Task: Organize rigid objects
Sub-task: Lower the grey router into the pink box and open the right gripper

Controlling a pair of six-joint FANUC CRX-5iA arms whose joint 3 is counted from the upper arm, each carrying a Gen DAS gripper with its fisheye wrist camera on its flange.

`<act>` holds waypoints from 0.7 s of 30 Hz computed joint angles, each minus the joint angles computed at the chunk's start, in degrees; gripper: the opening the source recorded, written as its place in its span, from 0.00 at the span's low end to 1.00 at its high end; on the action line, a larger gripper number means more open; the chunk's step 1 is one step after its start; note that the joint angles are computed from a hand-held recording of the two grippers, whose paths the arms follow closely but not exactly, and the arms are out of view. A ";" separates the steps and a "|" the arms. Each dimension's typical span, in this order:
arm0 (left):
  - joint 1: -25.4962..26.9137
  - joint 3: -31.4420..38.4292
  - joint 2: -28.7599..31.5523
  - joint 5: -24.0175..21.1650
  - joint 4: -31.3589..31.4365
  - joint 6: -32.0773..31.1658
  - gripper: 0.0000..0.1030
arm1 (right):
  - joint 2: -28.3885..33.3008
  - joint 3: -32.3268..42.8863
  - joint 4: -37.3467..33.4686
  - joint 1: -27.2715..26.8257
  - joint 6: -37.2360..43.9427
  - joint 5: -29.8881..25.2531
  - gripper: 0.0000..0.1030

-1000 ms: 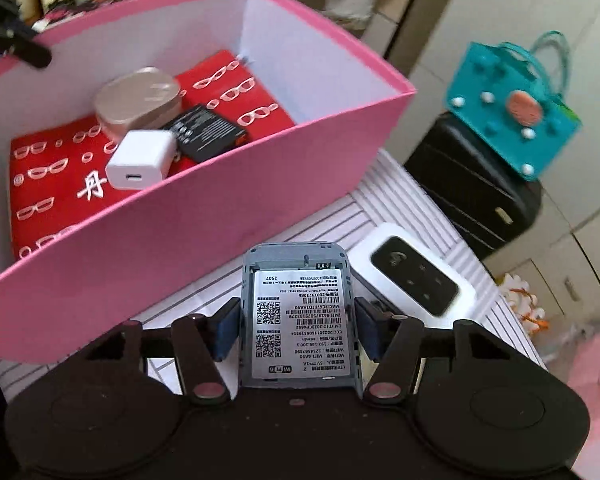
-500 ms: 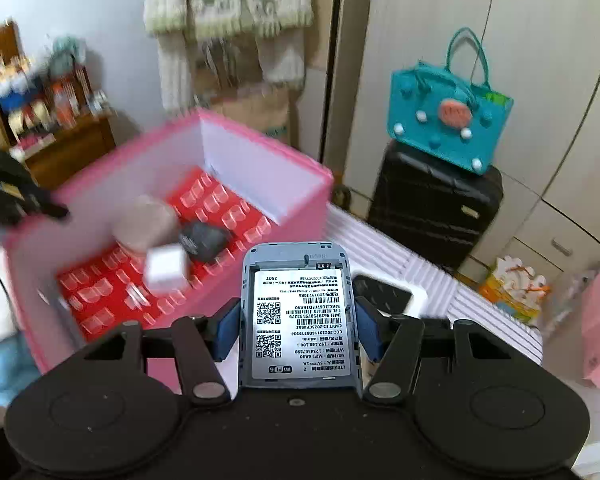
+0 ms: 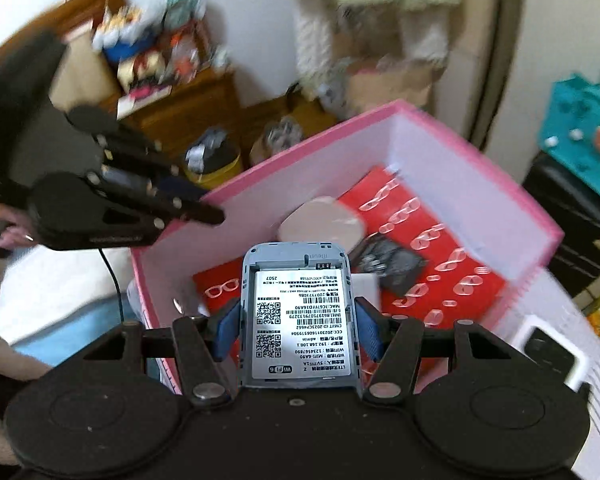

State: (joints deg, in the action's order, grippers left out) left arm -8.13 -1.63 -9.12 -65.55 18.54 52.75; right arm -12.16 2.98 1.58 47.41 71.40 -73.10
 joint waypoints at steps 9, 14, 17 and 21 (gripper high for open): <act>0.11 0.51 0.34 -0.83 0.02 -0.68 0.07 | 11.96 9.77 -11.83 -4.32 10.02 -7.35 0.63; 0.99 -0.45 0.03 -0.64 1.66 -1.29 0.07 | 13.14 6.77 -2.20 -0.05 10.50 -3.83 0.73; 1.43 -1.17 -0.30 -0.35 2.54 -1.98 0.07 | 11.18 4.32 -0.95 0.52 8.44 -1.62 0.73; 1.38 -1.51 -0.46 0.18 2.60 -2.21 0.07 | 4.25 -1.36 1.63 1.69 4.36 3.71 0.73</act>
